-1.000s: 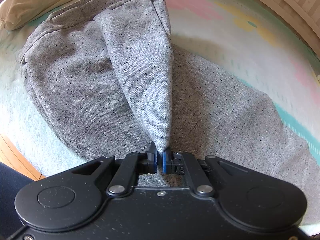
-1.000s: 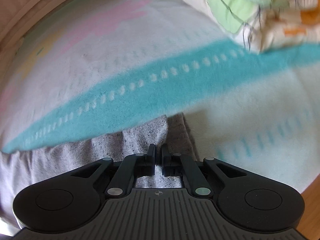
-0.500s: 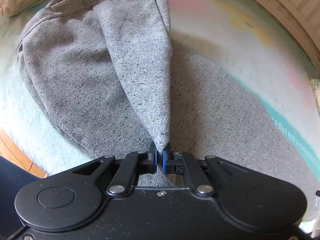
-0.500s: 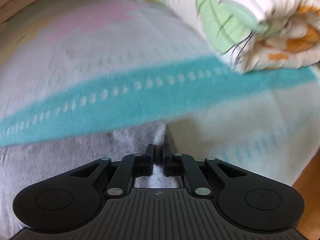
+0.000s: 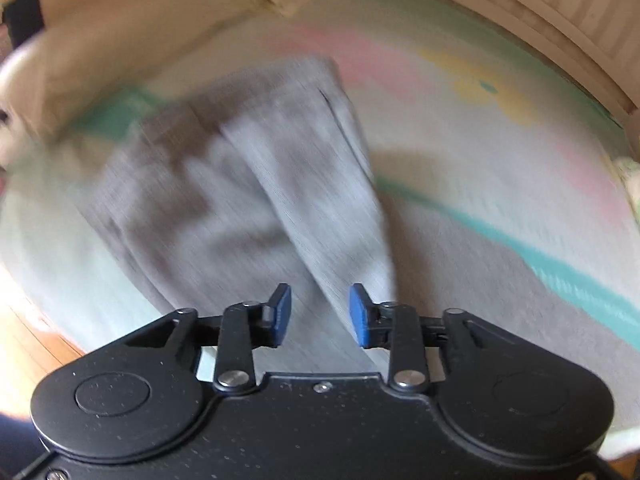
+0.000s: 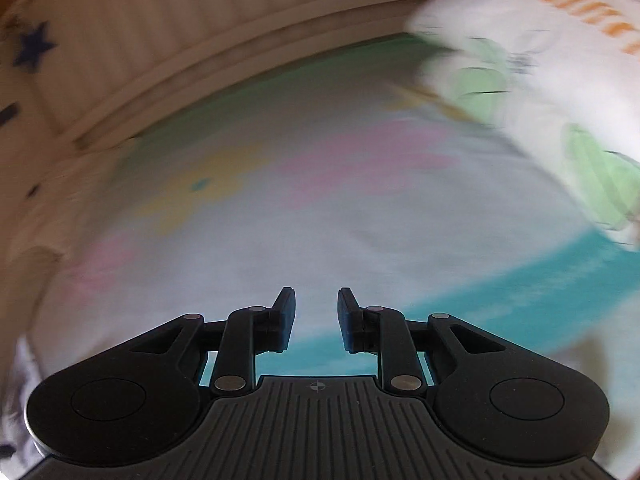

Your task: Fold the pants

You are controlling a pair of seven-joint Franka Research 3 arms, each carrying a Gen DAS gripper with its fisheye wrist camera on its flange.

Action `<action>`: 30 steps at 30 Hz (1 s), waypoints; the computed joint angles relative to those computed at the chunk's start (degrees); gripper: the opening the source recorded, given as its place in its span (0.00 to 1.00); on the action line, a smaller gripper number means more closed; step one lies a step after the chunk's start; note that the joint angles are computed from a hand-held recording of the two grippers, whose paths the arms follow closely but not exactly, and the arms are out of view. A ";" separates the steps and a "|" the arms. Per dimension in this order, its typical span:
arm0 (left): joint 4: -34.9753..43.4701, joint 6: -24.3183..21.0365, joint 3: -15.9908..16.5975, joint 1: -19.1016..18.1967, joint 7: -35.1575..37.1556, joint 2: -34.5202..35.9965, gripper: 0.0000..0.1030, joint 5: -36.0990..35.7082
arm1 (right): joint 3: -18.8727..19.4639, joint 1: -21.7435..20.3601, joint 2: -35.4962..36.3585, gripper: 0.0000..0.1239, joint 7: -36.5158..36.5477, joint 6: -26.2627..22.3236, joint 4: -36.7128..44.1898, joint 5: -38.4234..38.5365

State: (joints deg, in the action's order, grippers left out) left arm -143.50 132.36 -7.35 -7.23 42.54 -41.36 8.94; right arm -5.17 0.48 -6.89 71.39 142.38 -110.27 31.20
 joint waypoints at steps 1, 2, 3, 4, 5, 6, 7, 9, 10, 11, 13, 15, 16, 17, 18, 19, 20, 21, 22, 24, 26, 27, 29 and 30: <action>0.73 -0.13 0.95 0.62 1.15 0.26 0.45 0.67 | 0.37 1.00 0.40 0.18 -1.48 -1.33 0.54 2.05; 1.35 -0.22 1.91 1.21 2.33 0.56 0.48 1.06 | 0.91 1.96 0.74 0.18 -2.73 -2.48 0.86 3.62; 2.52 -1.01 2.68 2.11 3.57 1.43 0.48 1.63 | 1.51 2.88 1.06 0.18 -3.99 -3.39 1.01 4.67; 3.93 -2.23 3.19 3.02 5.15 2.71 0.48 2.44 | 2.14 3.76 1.48 0.18 -5.31 -4.36 1.31 5.15; 5.11 -3.08 3.73 3.71 7.06 4.00 0.48 3.17 | 2.81 4.65 1.71 0.18 -6.88 -5.12 1.40 5.35; 6.44 -3.73 4.51 4.43 9.13 5.74 0.48 3.64 | 3.43 5.53 1.75 0.18 -8.73 -5.40 1.19 5.55; 7.59 -4.62 4.85 5.30 10.45 7.23 0.48 3.96 | 4.03 6.42 1.68 0.18 -10.55 -5.41 0.82 5.81; 8.50 -4.37 5.47 6.67 12.59 9.42 0.47 4.15 | 4.76 7.97 1.84 0.18 -13.92 -6.14 0.73 7.33; 8.48 -4.05 5.87 7.01 13.86 10.18 0.47 3.82 | 5.10 8.73 1.50 0.18 -15.11 -6.43 0.17 8.49; 8.80 -3.65 6.38 7.37 15.27 11.48 0.47 3.39 | 5.42 9.47 1.14 0.18 -16.05 -6.86 -0.37 9.52; 8.17 -0.09 7.49 7.72 17.82 13.34 0.45 1.65 | 6.17 10.78 1.36 0.18 -16.95 -7.57 -0.34 9.51; 8.11 1.78 7.96 8.09 20.66 15.30 0.45 0.27 | 7.44 12.29 1.50 0.18 -16.96 -6.56 -0.29 7.81; 8.34 2.12 7.83 8.56 21.34 16.42 0.45 -0.06 | 7.79 13.02 1.87 0.18 -17.74 -6.46 -0.01 7.53; 8.46 2.52 7.46 9.31 21.30 17.52 0.45 0.11 | 7.99 13.62 2.79 0.18 -18.41 -6.83 0.99 7.56; 8.31 2.91 7.03 10.10 20.88 18.10 0.45 0.47 | 8.36 14.27 3.50 0.18 -18.57 -7.30 1.85 7.83; 8.27 3.27 6.76 10.78 20.56 18.83 0.45 0.78 | 8.63 14.81 4.41 0.18 -18.83 -7.87 2.83 8.49; 8.42 3.14 6.41 11.50 20.02 19.43 0.45 1.36 | 8.74 15.13 5.15 0.18 -19.37 -8.50 3.60 9.48; 8.61 2.88 6.40 11.97 19.73 19.84 0.39 1.33 | 9.11 15.59 6.25 0.18 -19.50 -8.59 4.61 10.36; 8.49 2.97 7.00 11.97 20.11 19.94 0.39 -0.01 | 9.44 15.95 6.99 0.18 -19.50 -8.61 5.28 11.10; 8.14 3.45 7.75 12.13 20.52 19.80 0.39 -2.24 | 10.01 16.45 9.15 0.19 -19.00 -9.06 7.32 12.24; 8.23 3.54 8.23 12.22 21.52 19.78 0.39 -3.81 | 10.61 16.77 11.02 0.19 -18.02 -10.13 9.56 13.02; 8.36 3.52 8.42 12.30 21.92 19.91 0.39 -4.56 | 10.93 16.98 12.00 0.19 -17.53 -10.46 10.68 12.86; 8.41 3.67 8.61 12.57 22.38 20.23 0.39 -5.62 | 11.44 17.58 12.74 0.23 -16.59 -9.62 11.14 10.70; 8.51 3.74 8.67 12.75 22.64 20.51 0.39 -5.94 | 11.79 18.11 13.11 0.23 -16.11 -8.56 11.15 9.36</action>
